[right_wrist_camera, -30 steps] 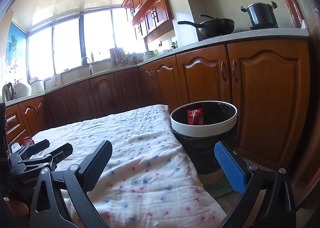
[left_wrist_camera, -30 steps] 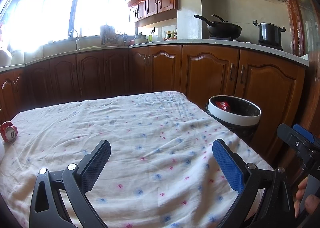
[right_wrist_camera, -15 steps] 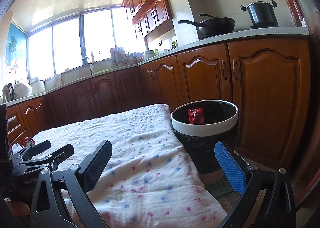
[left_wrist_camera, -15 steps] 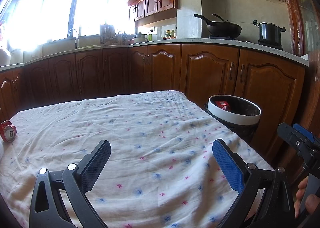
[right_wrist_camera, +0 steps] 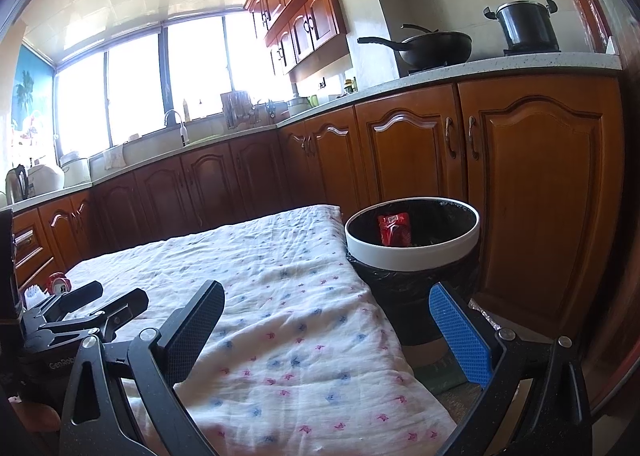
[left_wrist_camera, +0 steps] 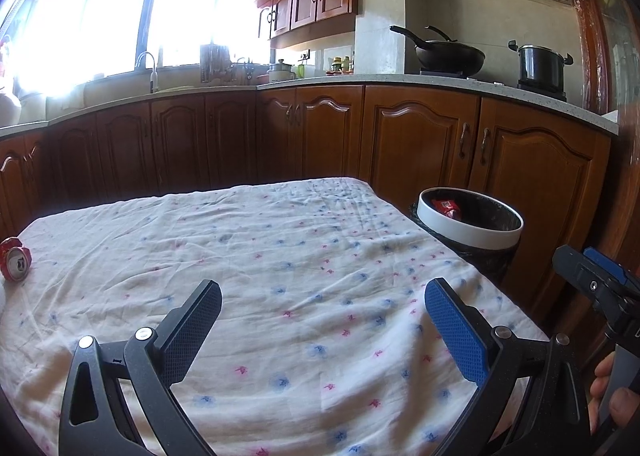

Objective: Collect trash

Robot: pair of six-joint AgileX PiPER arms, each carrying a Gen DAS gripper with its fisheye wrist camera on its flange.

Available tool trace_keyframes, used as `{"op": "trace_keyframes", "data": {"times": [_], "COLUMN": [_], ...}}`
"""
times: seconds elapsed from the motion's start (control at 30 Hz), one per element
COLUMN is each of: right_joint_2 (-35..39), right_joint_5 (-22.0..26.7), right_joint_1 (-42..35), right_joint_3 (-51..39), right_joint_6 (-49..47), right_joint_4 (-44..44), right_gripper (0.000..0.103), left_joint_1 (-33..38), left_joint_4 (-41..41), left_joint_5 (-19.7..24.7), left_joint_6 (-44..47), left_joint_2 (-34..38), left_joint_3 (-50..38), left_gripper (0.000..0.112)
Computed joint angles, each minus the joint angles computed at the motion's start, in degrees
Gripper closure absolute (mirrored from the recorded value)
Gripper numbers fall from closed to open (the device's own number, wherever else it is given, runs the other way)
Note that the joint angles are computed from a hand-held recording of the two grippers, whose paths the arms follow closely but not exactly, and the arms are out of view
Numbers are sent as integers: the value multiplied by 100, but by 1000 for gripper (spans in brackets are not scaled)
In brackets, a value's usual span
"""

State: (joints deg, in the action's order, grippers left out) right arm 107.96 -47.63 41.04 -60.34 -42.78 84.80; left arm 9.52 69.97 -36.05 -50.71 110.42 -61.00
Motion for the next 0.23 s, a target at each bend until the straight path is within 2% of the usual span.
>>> {"op": "trace_keyframes", "data": {"times": [0.23], "right_joint_2": [64], "right_joint_5": [138], "right_joint_1": [-97], "right_joint_3": [-134], "right_joint_6": [-146], "right_joint_4": [36], "right_gripper": [0], "left_joint_1": [61], "left_joint_4": [399], "left_joint_5": [-17], "left_joint_6": [-455], "left_joint_2": [64], "left_joint_3": [-224], "left_gripper": [10]}}
